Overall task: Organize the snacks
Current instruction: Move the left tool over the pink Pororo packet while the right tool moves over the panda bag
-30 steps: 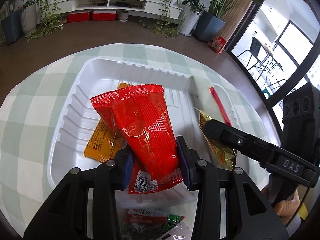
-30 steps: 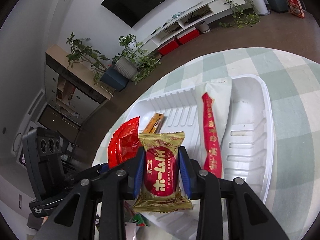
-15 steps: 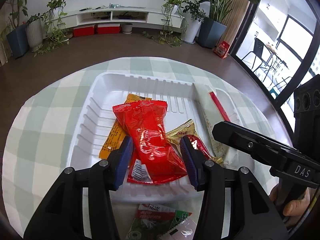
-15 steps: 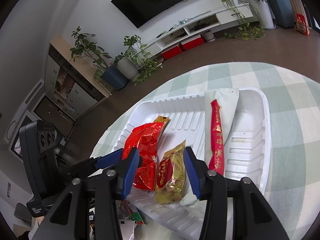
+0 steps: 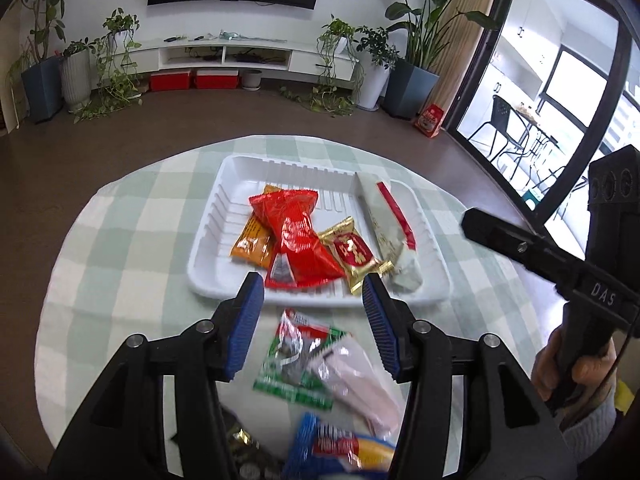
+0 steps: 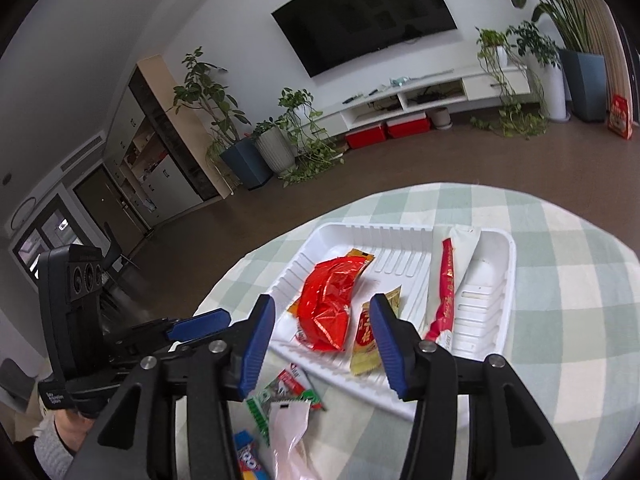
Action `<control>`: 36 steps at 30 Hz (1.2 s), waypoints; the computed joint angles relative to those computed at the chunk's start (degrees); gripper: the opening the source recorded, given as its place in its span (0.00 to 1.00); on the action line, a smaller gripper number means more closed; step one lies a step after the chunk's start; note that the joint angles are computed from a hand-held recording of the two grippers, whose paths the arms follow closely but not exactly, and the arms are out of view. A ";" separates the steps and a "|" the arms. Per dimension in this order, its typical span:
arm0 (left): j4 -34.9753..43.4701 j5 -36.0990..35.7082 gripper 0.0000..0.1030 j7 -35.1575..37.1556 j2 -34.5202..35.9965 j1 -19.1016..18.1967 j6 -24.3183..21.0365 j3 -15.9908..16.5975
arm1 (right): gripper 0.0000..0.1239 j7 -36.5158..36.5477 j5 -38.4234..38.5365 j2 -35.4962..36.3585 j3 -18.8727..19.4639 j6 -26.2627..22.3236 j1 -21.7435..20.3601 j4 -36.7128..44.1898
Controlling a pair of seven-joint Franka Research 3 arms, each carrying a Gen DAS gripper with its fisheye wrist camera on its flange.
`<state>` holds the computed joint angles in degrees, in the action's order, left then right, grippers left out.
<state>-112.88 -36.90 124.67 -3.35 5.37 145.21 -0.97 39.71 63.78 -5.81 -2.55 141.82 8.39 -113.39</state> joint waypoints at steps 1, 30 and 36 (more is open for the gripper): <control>-1.53 -0.51 0.49 0.52 -1.65 0.19 -0.31 0.25 | 0.44 -0.64 0.05 -1.75 0.04 0.60 -0.02 -1.48; -36.65 17.60 0.49 10.08 -37.09 -8.98 -7.82 10.69 | 0.54 8.49 -28.78 -39.64 3.12 7.61 10.08 -44.63; -36.40 18.40 0.49 10.06 -35.31 -10.15 -8.29 11.59 | 0.54 11.17 -33.88 -39.11 4.65 11.61 11.28 -46.09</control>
<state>-149.28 -18.50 134.73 -38.66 -4.79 136.91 10.62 50.88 29.90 -44.92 2.10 153.43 19.67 -159.48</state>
